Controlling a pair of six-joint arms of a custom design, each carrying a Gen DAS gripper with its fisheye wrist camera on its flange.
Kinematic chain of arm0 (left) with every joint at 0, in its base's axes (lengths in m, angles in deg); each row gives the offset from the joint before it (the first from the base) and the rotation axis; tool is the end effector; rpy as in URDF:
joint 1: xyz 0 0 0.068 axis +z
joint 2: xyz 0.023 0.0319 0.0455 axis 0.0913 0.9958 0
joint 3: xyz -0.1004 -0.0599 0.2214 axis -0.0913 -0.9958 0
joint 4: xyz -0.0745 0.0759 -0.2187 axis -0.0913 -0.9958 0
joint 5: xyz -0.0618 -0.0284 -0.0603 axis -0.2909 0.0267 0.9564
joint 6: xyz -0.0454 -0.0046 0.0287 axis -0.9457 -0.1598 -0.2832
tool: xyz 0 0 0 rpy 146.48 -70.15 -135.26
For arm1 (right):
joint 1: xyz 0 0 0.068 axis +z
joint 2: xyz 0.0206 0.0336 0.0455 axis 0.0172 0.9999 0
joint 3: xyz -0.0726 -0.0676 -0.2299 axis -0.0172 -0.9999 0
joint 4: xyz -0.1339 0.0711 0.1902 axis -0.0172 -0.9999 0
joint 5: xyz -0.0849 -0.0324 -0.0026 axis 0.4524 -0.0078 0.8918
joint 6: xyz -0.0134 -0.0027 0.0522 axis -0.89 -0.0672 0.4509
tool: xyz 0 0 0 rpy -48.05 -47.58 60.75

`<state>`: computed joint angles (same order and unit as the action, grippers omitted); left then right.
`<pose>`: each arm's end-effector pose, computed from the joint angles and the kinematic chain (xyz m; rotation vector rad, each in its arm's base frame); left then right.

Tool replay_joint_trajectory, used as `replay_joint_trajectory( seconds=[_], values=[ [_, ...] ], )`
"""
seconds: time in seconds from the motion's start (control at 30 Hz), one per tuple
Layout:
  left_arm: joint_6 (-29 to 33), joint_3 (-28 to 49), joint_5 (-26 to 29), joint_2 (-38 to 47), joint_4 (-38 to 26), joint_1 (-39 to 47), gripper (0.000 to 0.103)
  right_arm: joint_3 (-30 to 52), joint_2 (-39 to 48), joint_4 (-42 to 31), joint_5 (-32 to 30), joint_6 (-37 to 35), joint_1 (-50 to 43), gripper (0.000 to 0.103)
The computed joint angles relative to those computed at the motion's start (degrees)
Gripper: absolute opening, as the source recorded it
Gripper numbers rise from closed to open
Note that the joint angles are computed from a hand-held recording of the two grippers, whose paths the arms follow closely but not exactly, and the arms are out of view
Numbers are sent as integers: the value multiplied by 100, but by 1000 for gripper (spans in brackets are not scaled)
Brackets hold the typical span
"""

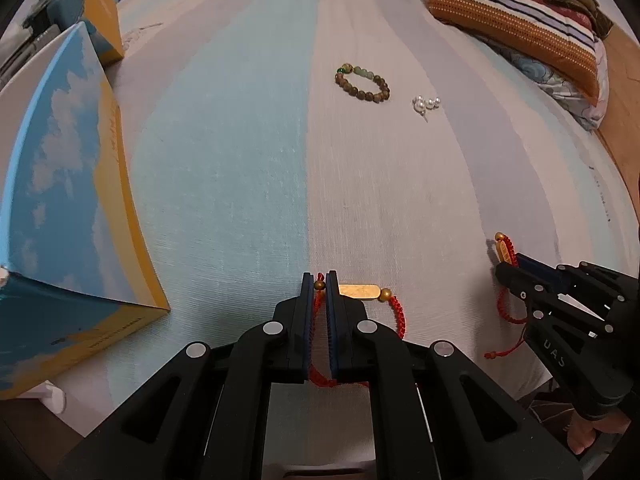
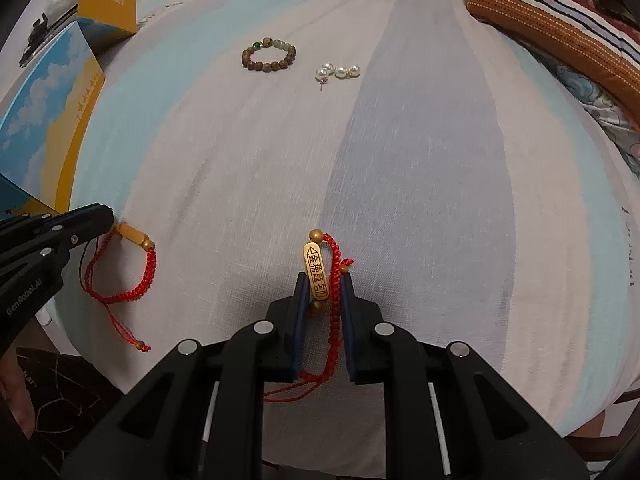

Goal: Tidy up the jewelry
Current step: 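Grasp a red-string gold-charm bracelet with the right tool while the left tool grasps the other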

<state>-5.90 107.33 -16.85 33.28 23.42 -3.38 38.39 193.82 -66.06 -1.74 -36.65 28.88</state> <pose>0.2926 -0.0428 0.1127 -0.3173 2.6977 -0.0922 0.3425 0.1793 0.1009 -0.6538 2.6842 0.0568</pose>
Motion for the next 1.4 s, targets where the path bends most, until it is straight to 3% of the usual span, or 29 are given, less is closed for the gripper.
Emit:
replay_joint_trajectory(
  seconds=[0.3,0.37,0.43,0.47,0.8,0.97,1.03,1.13,1.4],
  values=[
    [36,46,21,30,-77,-3,8,-129,-112,73,15,0,-20,14],
    [47,113,-51,130,-136,-56,14,-107,-92,53,37,-9,-13,14],
    [37,64,-27,76,-74,-54,40,-90,-83,36,31,-23,-10,15],
    [23,29,-29,43,-33,-50,43,-72,-74,25,28,-24,-11,15],
    [153,97,-76,262,-123,-168,47,-14,-57,-14,3,-19,-31,15],
    [212,172,-198,512,-113,-235,40,3,-48,-21,-4,-33,-22,15],
    [227,207,-322,535,-158,-256,23,7,-45,-21,1,-27,-23,15],
    [298,183,-267,470,-173,-242,6,7,-49,-12,-4,-35,-33,14],
    [141,23,-351,122,-81,-201,6,1,-82,22,-9,-2,-52,15]
  ],
)
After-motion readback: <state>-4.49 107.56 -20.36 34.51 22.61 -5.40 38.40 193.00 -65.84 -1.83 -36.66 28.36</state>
